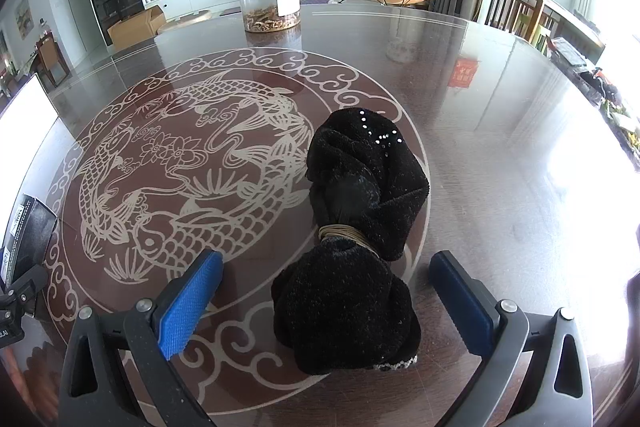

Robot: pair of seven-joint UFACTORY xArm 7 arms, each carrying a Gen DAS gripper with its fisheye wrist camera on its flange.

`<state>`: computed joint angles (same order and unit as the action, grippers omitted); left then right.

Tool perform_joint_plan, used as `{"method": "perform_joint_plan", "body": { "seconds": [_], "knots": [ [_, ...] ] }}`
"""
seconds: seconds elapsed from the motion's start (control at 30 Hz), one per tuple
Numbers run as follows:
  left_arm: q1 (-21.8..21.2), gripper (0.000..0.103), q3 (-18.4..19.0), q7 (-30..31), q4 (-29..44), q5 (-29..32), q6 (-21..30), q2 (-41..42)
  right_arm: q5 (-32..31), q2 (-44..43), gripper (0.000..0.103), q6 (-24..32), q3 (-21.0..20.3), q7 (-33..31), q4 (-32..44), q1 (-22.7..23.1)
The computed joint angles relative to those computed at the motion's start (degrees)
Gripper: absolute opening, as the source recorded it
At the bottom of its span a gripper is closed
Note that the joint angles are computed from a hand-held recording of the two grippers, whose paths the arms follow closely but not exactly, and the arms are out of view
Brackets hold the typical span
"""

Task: Organize objects
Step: 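Grasp the black printed box with the left tool while the right holds the bundle, then carry the black box and fuzzy bundle over the bin and open both tools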

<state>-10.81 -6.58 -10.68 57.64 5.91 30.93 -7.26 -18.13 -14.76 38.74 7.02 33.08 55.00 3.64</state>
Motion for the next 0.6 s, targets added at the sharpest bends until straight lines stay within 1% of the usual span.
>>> {"method": "perform_joint_plan", "body": {
  "seconds": [0.17,0.3,0.43,0.47,0.5,0.53,0.6],
  "knots": [
    [0.00,0.103,0.08,0.23,-0.25,-0.17,-0.16,-0.12,0.01,-0.02,0.103,0.02,-0.02,0.02,0.01,0.02],
    [0.02,0.103,0.12,0.38,-0.43,-0.28,-0.25,-0.21,0.94,-0.55,0.103,-0.99,-0.40,-0.37,-0.70,0.15],
    [0.05,0.103,0.23,1.04,-0.70,-0.61,0.17,-0.55,5.93,-2.53,0.103,-5.37,-2.38,-3.09,-3.52,0.61],
    [-0.03,0.103,0.38,1.90,0.28,-1.15,1.50,-0.14,7.12,-2.69,0.103,-5.98,-2.75,-4.20,-3.79,0.70],
    [-0.35,0.103,0.74,4.24,1.74,-2.69,3.92,0.49,8.78,-2.39,0.103,-5.22,-3.32,-6.27,-3.10,1.11],
    [-0.39,0.103,1.44,7.50,4.66,-4.51,7.15,1.31,10.17,-1.17,0.103,-2.17,-3.66,-8.79,-0.85,1.53],
    [-0.39,0.103,1.74,11.81,8.38,-6.65,11.40,3.46,12.41,3.06,0.103,5.65,-4.03,-13.43,5.90,1.95]
  ]
}}
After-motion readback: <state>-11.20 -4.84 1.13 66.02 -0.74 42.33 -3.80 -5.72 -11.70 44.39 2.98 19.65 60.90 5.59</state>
